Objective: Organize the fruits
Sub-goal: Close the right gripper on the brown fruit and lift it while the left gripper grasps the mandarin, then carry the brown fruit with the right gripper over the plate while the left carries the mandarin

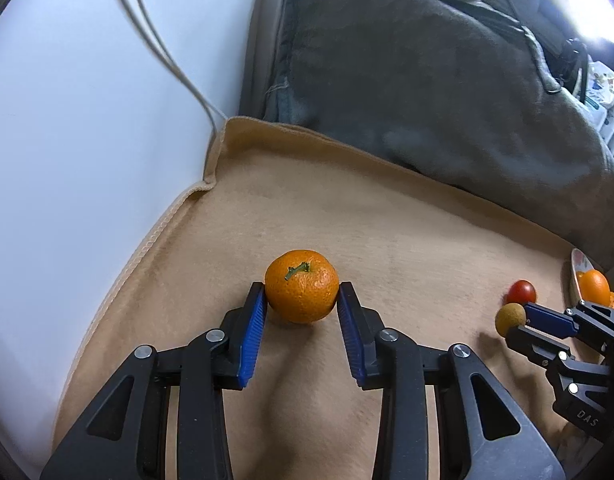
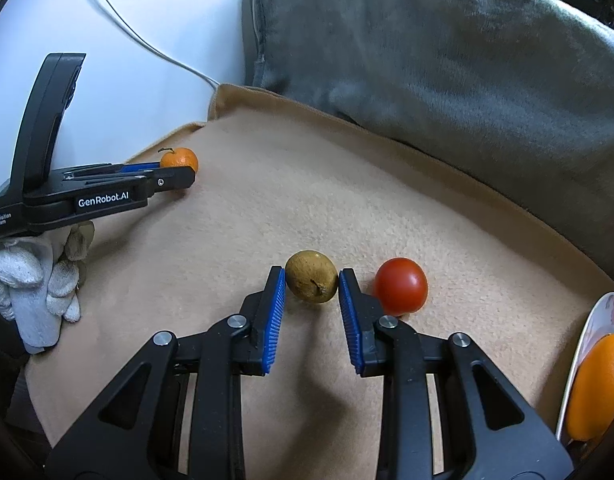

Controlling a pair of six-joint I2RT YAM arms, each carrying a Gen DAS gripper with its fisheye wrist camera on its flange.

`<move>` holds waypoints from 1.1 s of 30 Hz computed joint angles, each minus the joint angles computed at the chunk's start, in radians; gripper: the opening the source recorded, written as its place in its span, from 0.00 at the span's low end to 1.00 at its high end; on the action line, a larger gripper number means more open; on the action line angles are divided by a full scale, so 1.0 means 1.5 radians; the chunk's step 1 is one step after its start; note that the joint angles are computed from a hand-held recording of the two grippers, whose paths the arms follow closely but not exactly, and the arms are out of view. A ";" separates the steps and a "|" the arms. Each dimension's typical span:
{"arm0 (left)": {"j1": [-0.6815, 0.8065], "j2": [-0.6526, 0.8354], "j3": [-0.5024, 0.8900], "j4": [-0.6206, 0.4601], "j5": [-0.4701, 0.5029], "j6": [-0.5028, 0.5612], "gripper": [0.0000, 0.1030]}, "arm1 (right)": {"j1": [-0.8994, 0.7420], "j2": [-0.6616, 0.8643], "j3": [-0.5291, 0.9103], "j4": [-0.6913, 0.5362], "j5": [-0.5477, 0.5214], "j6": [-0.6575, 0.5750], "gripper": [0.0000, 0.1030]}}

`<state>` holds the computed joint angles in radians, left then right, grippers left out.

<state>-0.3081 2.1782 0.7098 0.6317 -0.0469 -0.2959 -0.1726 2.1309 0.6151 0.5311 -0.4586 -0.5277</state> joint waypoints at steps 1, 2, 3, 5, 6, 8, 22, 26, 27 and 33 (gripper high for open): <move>-0.005 -0.006 -0.008 0.005 -0.003 0.000 0.33 | -0.003 -0.006 -0.006 0.002 -0.004 -0.002 0.28; -0.011 -0.016 -0.021 0.012 -0.007 -0.001 0.33 | -0.005 -0.011 -0.011 0.004 -0.006 -0.001 0.28; -0.017 -0.024 -0.031 0.018 -0.012 0.000 0.33 | -0.007 -0.016 -0.016 0.005 -0.010 -0.002 0.28; -0.029 -0.045 -0.054 0.029 -0.018 -0.001 0.33 | -0.015 -0.027 -0.024 0.003 -0.019 -0.003 0.28; -0.036 -0.051 -0.060 0.032 -0.022 -0.005 0.33 | -0.020 -0.033 -0.029 0.003 -0.024 -0.005 0.28; -0.050 -0.073 -0.078 0.039 -0.026 -0.011 0.33 | -0.029 -0.045 -0.038 0.002 -0.032 -0.007 0.28; -0.169 -0.168 -0.129 0.045 -0.072 -0.040 0.33 | -0.169 -0.159 -0.101 -0.060 -0.127 -0.075 0.28; -0.205 -0.167 -0.114 0.038 -0.082 -0.047 0.33 | -0.236 -0.186 -0.112 -0.089 -0.166 -0.108 0.28; -0.217 -0.173 -0.113 0.033 -0.086 -0.051 0.33 | -0.243 -0.190 -0.113 -0.092 -0.169 -0.110 0.28; -0.275 -0.168 -0.085 0.016 -0.100 -0.064 0.33 | -0.336 -0.215 -0.093 -0.168 -0.211 -0.165 0.28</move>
<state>-0.7207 1.9261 0.5821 0.6560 -0.1963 -0.3919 -0.6764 1.8080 0.4754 0.2788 -0.7753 -0.7753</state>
